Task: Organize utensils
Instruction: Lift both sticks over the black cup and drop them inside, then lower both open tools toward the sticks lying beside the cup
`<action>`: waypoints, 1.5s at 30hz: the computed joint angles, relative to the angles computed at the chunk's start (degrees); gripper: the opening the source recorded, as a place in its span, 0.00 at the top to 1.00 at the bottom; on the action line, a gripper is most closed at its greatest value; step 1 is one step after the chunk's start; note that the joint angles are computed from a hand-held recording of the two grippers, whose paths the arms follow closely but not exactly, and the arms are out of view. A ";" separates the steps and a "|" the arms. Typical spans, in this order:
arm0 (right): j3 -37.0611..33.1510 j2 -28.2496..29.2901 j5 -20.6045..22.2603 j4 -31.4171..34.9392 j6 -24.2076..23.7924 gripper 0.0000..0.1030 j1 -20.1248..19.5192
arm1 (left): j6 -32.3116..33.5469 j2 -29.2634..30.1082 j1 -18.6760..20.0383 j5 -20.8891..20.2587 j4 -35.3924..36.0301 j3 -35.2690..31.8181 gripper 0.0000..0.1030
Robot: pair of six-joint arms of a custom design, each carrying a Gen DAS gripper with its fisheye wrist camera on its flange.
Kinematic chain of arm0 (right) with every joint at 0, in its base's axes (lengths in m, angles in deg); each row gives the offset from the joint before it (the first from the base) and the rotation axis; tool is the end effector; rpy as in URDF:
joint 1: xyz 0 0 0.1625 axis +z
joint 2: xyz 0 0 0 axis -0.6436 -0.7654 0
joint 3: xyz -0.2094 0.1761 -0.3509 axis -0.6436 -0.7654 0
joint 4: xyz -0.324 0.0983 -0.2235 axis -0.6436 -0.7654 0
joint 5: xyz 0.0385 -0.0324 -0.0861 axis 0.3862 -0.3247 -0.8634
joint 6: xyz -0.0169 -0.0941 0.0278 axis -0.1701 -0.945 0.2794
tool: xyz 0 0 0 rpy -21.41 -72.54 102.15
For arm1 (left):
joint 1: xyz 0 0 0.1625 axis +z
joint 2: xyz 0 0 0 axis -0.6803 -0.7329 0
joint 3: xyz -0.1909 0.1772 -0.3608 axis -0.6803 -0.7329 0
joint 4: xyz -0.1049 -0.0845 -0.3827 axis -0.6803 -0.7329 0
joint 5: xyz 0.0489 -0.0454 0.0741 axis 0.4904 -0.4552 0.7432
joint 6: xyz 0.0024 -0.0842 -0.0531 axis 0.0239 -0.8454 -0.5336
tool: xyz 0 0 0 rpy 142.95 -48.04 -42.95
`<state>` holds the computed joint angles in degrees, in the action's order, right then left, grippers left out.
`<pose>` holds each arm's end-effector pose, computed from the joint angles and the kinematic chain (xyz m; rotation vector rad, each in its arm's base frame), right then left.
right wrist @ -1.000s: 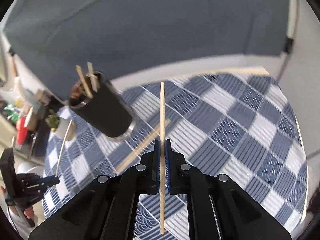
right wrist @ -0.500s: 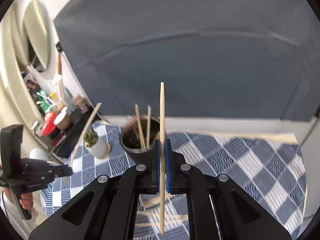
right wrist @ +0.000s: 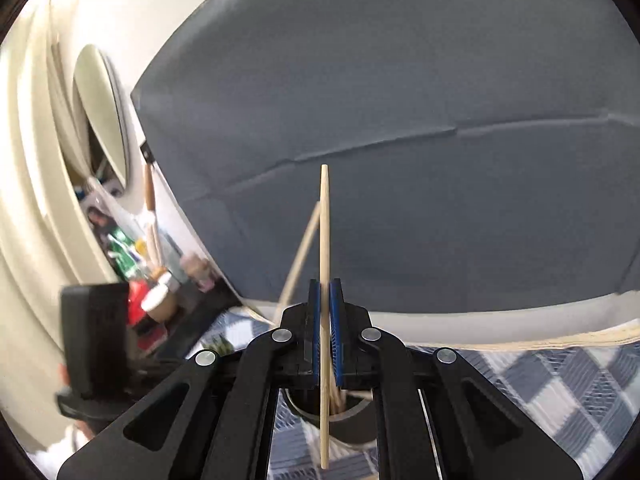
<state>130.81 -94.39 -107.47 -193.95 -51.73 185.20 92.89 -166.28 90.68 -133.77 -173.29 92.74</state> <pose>0.4946 -0.2765 0.1081 0.3882 -2.4535 1.3652 -0.1120 -0.3455 0.4241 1.1344 2.8340 -0.5584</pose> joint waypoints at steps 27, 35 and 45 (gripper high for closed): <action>1.42 8.96 1.77 -14.13 -2.61 0.95 -6.10 | 10.78 1.83 2.23 2.53 -8.03 6.82 0.95; 2.48 8.36 2.08 -12.62 -1.55 0.95 -5.44 | 9.08 0.06 -0.84 5.94 -3.25 5.93 0.95; 3.36 6.58 -1.27 -9.27 0.05 0.61 -3.30 | 7.36 -2.63 -3.61 8.70 0.12 5.34 0.60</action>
